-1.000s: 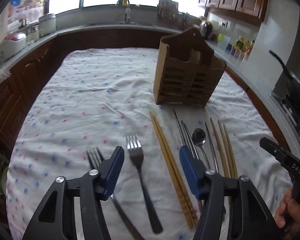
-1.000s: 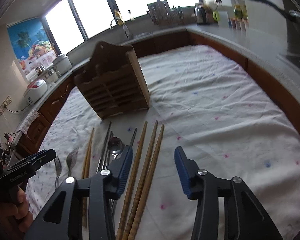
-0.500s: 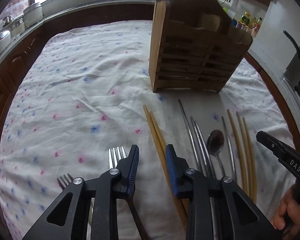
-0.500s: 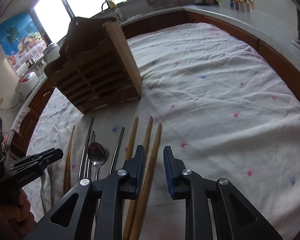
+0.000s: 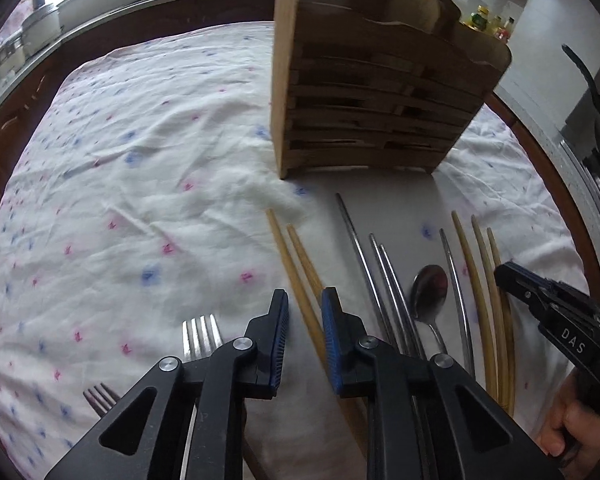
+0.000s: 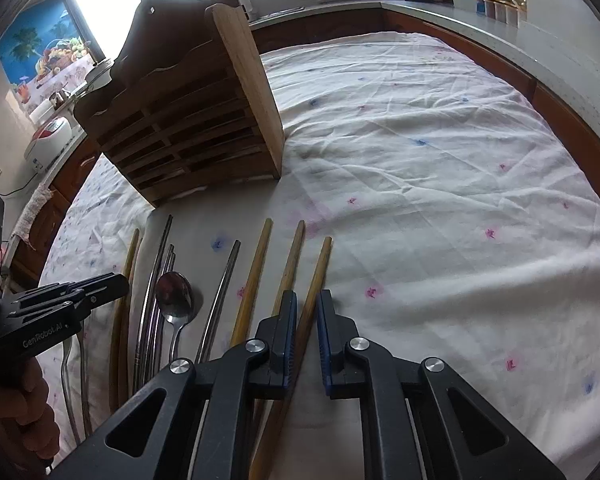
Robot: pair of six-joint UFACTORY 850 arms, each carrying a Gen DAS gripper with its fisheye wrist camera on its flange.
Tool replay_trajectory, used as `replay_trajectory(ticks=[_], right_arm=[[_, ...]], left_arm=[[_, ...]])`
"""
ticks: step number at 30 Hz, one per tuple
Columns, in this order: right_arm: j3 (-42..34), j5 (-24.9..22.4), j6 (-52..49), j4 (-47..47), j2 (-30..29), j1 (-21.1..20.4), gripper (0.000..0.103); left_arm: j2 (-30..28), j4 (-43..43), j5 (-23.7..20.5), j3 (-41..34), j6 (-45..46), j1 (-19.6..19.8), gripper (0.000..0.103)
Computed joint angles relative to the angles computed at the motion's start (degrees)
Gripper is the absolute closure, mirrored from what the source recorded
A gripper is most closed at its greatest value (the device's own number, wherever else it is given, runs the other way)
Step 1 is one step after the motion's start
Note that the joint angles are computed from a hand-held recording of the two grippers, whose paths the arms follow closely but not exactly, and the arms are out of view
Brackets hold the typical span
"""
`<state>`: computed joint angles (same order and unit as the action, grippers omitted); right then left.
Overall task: Organize utensils
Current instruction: 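Lower the left tool onto a wooden chopstick while the right tool lowers onto another chopstick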
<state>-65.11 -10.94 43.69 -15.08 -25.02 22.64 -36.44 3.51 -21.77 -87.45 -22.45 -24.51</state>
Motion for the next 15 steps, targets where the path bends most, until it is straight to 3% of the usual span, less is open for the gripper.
replay_trajectory(ticks=[4,8,10,15], right_arm=[[-1.2,-1.0,-3.5,2.1,-0.8,0.0,0.094],[-2.0,-1.6,-11.0,8.6,-1.2,-0.5,0.094],[-3.0,-2.3,-9.8,6.7,-1.9,-0.3,0.094],[-4.5,-3.8,-5.3,0.5,-3.0,0.4,0.093]], left_arm=[[-0.4,-6.4,-0.2,-0.4,5.8,0.7,0.085],[0.4,-5.3,-1.0,0.7,5.5,1.2,0.086],[0.0,-6.7,-1.3,0.2,7.2,1.6,0.086],[-2.5,2.8,-4.0,-4.0,0.4,0.1,0.086]])
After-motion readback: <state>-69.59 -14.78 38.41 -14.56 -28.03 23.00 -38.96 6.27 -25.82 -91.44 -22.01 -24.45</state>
